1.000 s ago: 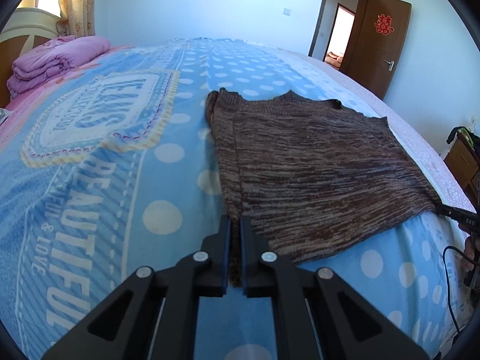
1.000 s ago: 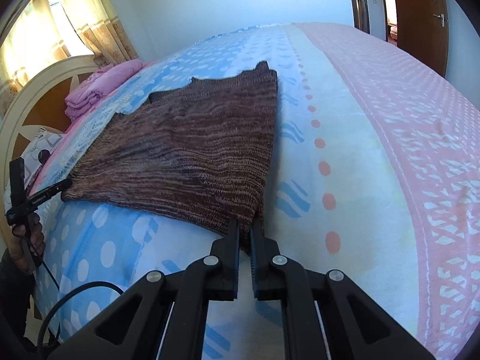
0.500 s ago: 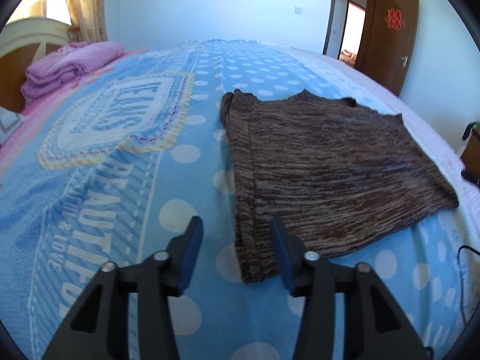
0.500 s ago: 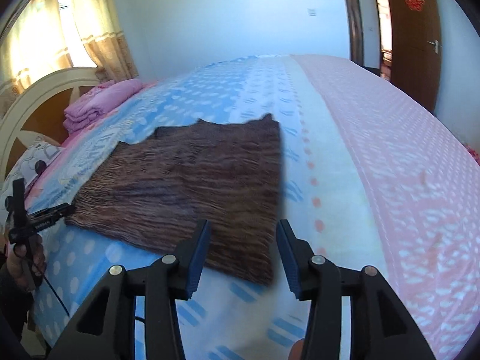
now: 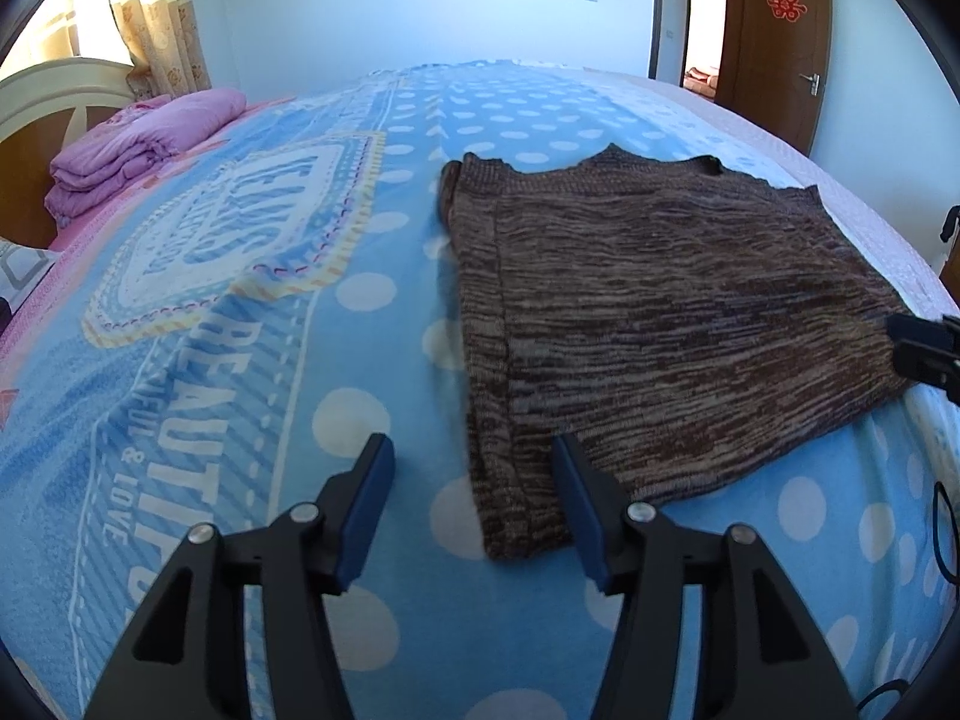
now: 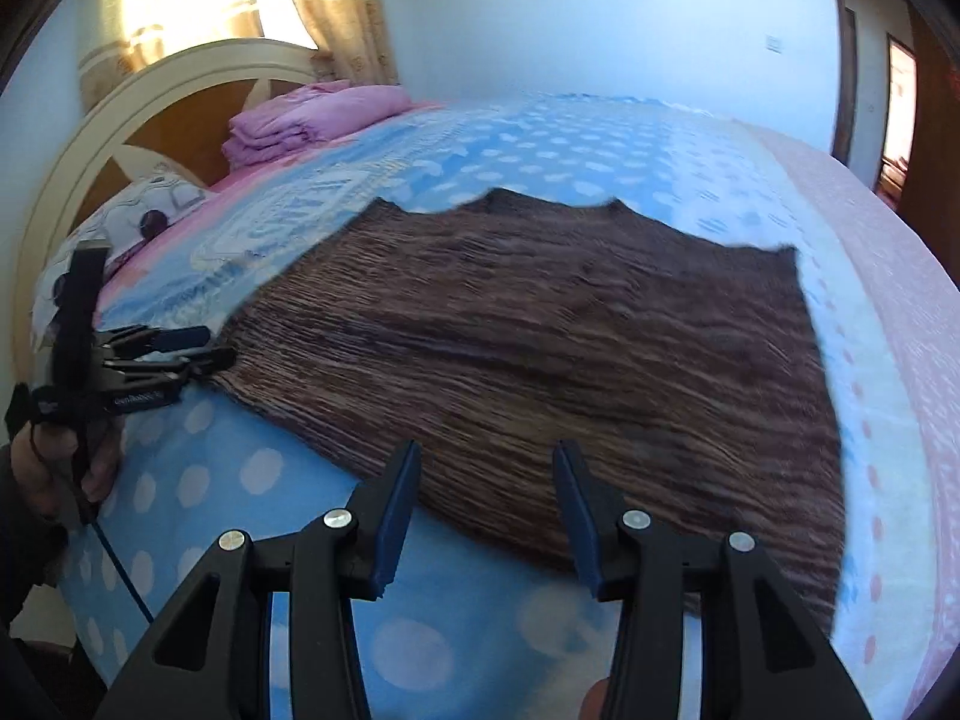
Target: Fold small clothes
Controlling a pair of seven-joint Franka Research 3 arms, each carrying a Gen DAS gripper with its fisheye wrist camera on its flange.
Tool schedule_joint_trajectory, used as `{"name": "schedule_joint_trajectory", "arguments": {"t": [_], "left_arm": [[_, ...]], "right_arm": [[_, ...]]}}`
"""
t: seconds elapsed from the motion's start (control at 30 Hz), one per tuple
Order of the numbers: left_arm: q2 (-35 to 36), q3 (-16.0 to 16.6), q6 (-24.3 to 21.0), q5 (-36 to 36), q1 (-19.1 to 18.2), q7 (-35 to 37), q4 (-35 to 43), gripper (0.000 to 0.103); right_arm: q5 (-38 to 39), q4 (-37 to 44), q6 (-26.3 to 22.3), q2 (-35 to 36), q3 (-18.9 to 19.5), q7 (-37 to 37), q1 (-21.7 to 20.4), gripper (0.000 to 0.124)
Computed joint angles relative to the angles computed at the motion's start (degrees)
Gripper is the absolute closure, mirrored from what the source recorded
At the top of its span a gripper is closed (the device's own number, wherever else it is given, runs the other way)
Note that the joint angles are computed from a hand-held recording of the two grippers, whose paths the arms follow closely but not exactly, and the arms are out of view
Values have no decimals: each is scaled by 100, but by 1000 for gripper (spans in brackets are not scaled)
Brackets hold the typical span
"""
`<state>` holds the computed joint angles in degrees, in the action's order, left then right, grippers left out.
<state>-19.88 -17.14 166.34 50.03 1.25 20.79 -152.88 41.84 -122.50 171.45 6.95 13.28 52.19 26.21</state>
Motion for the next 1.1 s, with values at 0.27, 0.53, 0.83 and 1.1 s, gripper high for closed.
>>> {"name": "schedule_joint_trajectory", "arguments": {"t": [0.27,0.53,0.83,1.1], "left_arm": [[-369,-30,361,-126,108,-133,-387,42],[-519,99,446,-727,51,213,-504,32],[-817,463,288,-1475,-32,1215,-463,27],[-318,733,701,-1872,160,1770,-33,14]], "right_arm": [[-543,-75,-833,25,-33,766,80,75],[351,313,-396,133,89,13,87,75],[-350,503,-817,550,123,574,135,74],[-1535,286,-443,324,-162,1406,515,75]]}}
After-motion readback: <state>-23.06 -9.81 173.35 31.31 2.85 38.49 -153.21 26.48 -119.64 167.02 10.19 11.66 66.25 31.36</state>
